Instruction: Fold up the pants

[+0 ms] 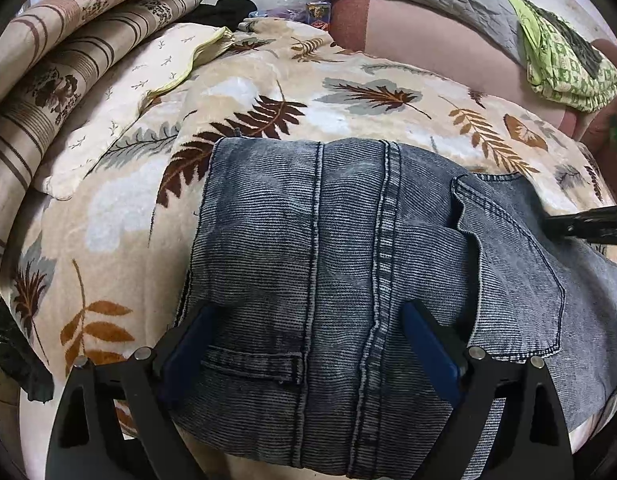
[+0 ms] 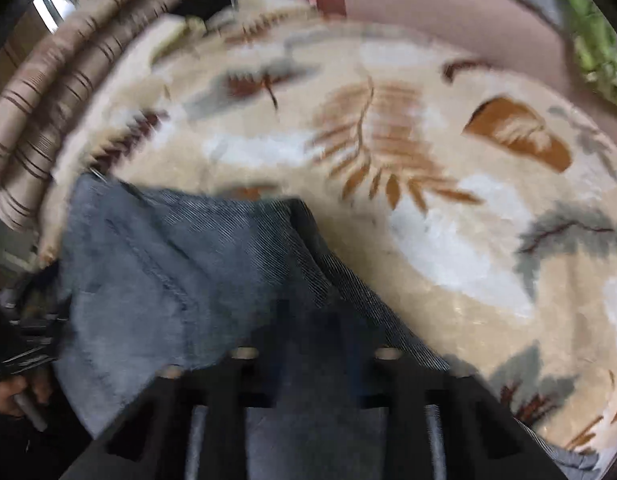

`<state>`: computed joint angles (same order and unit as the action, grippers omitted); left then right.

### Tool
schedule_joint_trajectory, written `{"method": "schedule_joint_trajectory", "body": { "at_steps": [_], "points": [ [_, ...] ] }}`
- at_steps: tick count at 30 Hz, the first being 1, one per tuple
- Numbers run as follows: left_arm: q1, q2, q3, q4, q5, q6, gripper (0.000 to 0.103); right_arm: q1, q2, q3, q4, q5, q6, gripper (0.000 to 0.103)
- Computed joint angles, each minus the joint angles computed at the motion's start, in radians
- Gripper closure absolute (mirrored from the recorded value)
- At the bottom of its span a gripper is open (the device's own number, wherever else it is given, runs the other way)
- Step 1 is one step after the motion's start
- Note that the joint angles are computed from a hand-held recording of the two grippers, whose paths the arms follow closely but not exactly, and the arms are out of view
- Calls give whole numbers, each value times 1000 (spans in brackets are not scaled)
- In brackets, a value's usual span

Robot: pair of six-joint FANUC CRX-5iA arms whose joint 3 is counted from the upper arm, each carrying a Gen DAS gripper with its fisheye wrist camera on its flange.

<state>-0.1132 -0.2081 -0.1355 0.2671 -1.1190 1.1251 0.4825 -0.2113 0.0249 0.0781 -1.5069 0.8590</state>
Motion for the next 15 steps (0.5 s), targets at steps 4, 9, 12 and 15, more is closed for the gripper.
{"method": "schedule_joint_trajectory", "body": {
  "at_steps": [4,9,12,15],
  "points": [
    [23,2,35,29,-60,27,9,36,12,11,91,-13,-20,101],
    [7,-53,-9,96,-5,-26,9,24,24,-43,114,21,-59,101],
    [-89,-6,24,-101,-15,31,3,7,-35,-76,106,67,-153,93],
    [-74,-14,8,-79,7,39,1,66,-113,-111,184,41,-289,78]
  ]
}}
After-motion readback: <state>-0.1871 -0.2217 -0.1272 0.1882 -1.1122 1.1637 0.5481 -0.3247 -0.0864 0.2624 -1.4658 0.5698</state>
